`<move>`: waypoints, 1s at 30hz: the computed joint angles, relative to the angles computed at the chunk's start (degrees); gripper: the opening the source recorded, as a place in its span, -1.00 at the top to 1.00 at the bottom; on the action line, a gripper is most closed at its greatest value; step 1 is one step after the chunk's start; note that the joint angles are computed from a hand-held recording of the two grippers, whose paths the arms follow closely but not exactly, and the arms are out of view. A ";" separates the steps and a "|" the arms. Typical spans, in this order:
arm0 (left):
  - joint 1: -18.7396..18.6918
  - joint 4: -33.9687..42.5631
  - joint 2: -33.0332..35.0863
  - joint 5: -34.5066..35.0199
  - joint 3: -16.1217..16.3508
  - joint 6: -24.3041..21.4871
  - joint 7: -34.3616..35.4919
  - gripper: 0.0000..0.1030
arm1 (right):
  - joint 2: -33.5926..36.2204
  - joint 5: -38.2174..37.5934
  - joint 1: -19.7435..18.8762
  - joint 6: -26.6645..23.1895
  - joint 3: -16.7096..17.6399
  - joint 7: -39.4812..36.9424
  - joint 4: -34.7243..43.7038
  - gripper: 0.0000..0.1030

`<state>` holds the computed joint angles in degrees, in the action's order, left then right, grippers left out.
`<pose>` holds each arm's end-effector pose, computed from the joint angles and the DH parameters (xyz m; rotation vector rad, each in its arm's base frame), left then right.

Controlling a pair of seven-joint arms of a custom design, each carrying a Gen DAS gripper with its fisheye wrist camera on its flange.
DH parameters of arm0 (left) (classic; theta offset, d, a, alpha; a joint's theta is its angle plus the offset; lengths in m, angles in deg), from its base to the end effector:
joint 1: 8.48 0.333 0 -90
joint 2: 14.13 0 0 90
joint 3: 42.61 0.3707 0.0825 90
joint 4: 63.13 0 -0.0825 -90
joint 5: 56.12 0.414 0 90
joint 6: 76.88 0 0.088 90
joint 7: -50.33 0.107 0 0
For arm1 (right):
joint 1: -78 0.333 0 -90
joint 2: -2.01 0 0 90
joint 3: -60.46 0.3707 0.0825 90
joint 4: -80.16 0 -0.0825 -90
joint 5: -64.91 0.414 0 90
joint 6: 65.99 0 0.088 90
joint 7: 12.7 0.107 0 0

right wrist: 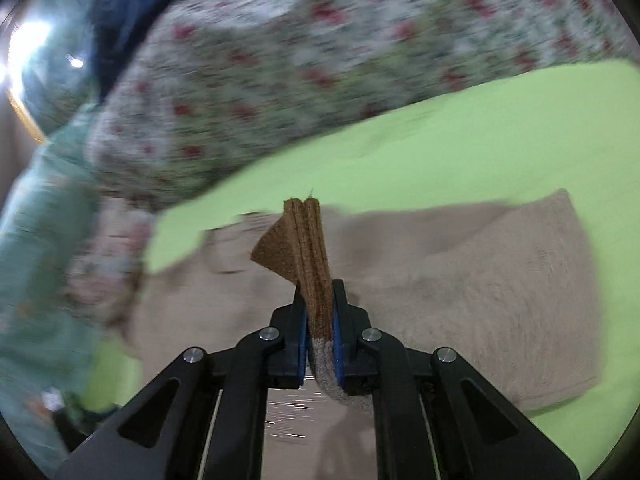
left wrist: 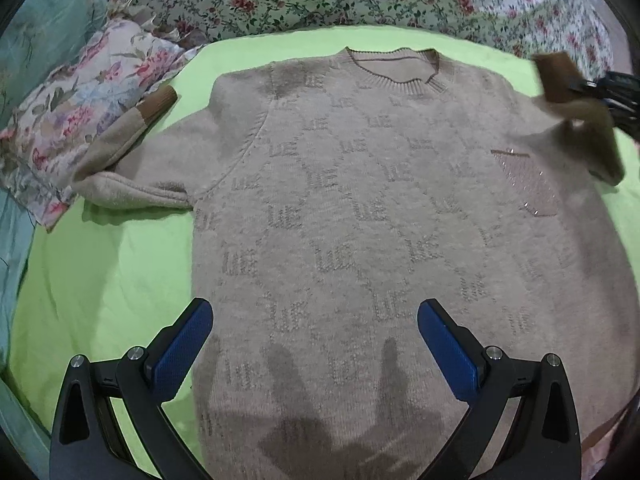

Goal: Fold small clothes

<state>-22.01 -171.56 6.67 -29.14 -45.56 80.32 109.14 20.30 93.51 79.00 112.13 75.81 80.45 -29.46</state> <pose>0.6737 -0.2144 0.3964 -1.7716 2.0100 -0.4822 0.6907 0.1395 0.4645 -1.3300 1.8298 -0.2888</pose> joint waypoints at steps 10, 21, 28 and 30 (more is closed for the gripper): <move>8.81 -3.03 -1.04 -20.02 -7.21 5.91 13.80 -0.99 | 17.78 -1.89 5.82 -4.74 9.66 -3.37 20.82 0.79; 17.12 7.03 7.45 -42.57 -18.52 4.80 34.17 -0.99 | 17.71 5.71 2.12 -2.11 15.87 -10.96 17.48 -0.01; 13.64 22.64 18.47 -46.60 -16.76 -3.48 36.37 -0.41 | 6.31 9.05 -12.36 14.53 28.82 -7.97 -3.08 -0.10; 11.42 25.11 20.05 -45.00 -14.87 -2.75 35.64 0.04 | 3.32 9.05 -15.17 17.71 30.68 -5.20 -7.83 -0.11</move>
